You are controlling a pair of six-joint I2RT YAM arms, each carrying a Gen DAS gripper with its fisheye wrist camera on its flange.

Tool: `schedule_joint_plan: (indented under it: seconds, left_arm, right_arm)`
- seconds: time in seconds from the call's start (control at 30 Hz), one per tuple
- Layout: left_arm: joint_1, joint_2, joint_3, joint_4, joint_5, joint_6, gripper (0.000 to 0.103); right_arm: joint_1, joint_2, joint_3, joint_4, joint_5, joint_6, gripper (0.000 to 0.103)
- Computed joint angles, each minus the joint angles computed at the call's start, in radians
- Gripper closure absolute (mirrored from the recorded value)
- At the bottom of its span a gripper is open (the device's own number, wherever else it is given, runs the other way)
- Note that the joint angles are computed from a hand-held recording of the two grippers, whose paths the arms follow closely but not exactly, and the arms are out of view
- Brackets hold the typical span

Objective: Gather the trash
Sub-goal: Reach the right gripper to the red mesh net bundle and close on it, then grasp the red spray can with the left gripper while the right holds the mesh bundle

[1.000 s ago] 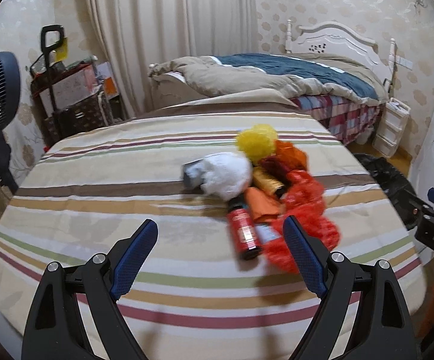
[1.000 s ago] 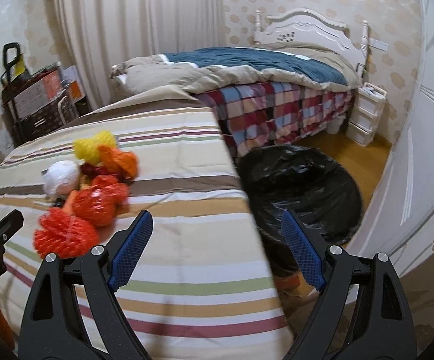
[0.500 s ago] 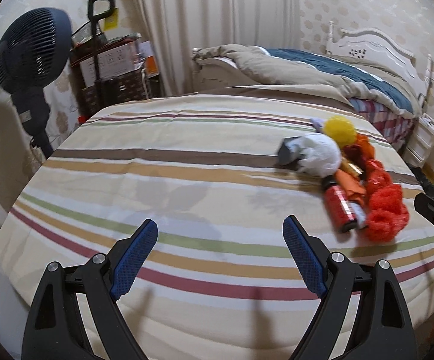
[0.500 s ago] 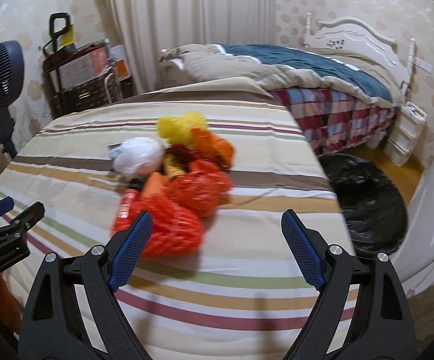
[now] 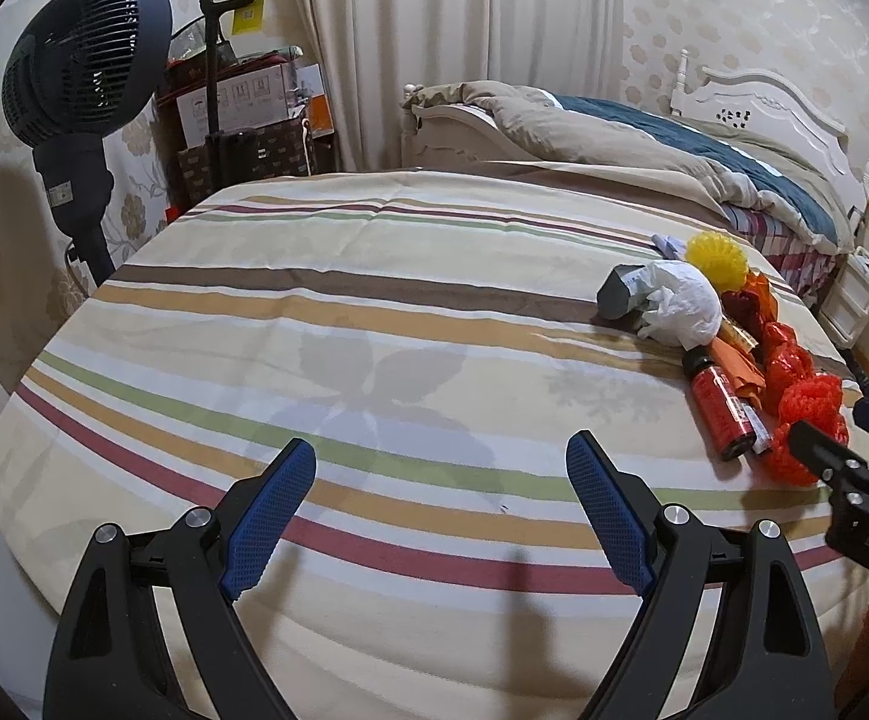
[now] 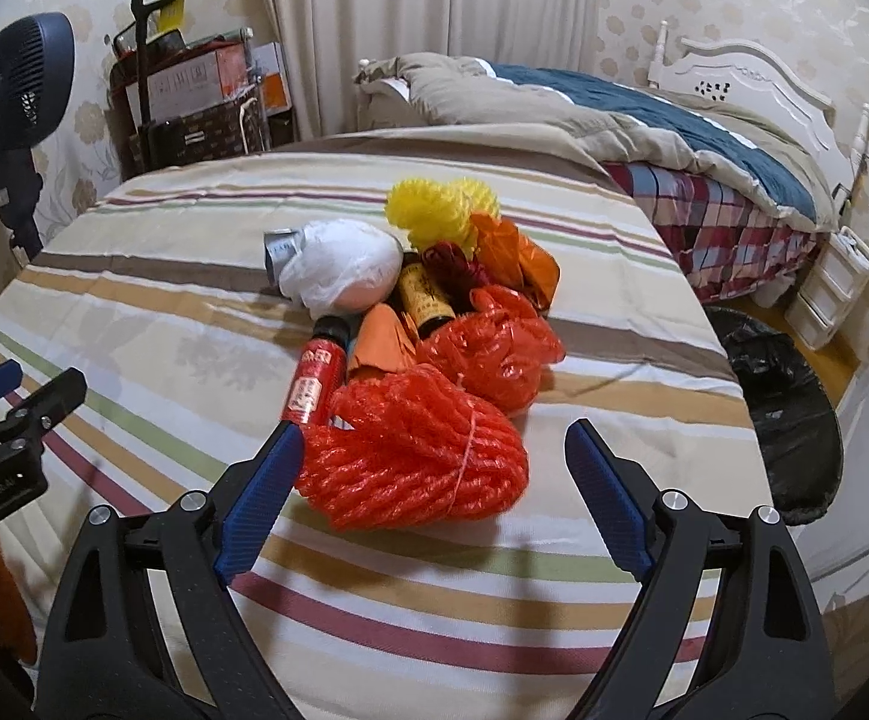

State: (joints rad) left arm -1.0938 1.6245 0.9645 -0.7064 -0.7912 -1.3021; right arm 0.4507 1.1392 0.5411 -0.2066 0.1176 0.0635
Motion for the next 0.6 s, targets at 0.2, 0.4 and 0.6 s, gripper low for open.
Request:
schedule_joint_plan:
  seconds: [0.2,0.4,0.6]
  left_arm:
    - [0.001,0.025,0.017,0.033,0.013,0.031,0.018]
    - [-0.001,0.069,0.059,0.042,0.027,0.056,0.018]
    - [-0.005,0.110,0.104,0.047,0.038,0.079,0.018]
  right_arm:
    - [-0.023,0.040,-0.012,0.022,-0.016,-0.005,0.017]
    - [-0.067,0.051,-0.027,0.030,-0.075,-0.029,0.029]
    - [-0.103,-0.002,-0.055,0.020,-0.100,-0.056,0.032]
